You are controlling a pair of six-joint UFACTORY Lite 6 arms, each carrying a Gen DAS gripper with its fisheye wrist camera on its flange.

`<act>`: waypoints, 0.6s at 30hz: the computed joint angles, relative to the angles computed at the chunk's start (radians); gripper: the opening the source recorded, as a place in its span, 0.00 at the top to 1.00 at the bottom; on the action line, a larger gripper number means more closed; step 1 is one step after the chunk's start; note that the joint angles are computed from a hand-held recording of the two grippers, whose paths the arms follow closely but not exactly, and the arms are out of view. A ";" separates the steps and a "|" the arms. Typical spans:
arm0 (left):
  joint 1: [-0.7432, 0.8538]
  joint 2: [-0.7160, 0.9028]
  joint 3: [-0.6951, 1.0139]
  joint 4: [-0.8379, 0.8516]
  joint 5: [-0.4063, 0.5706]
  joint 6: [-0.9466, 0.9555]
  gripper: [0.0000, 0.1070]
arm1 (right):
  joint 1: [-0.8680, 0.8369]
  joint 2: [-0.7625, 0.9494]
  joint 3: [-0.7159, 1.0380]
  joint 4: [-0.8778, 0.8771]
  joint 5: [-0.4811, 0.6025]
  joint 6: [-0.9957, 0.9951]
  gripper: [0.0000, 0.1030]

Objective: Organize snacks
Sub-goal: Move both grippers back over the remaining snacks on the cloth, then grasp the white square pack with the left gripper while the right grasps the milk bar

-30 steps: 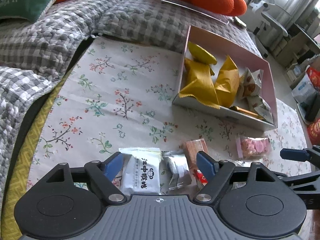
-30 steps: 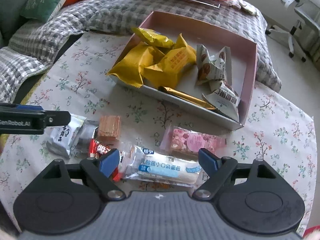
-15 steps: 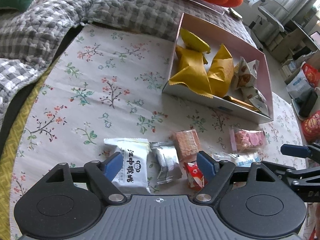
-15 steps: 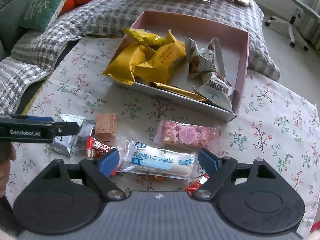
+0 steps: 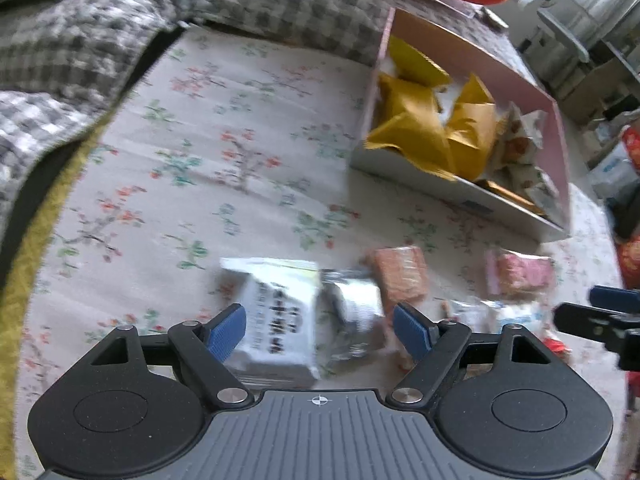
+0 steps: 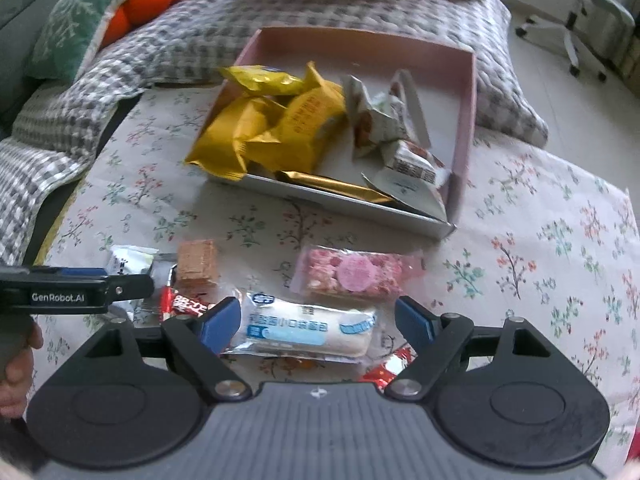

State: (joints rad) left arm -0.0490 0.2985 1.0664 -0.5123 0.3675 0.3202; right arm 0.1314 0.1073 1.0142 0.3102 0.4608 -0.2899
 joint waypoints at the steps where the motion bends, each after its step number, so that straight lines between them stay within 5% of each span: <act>1: -0.004 -0.001 -0.005 0.054 -0.014 -0.044 0.24 | -0.004 0.005 0.003 0.000 0.006 0.001 0.21; 18: -0.019 0.003 -0.061 0.284 -0.079 -0.148 0.55 | 0.042 0.038 0.005 -0.006 0.061 -0.107 0.25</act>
State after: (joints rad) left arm -0.0683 0.3013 1.0050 -0.2280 0.2884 0.1718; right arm 0.1738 0.1458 1.0193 0.3044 0.5216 -0.3973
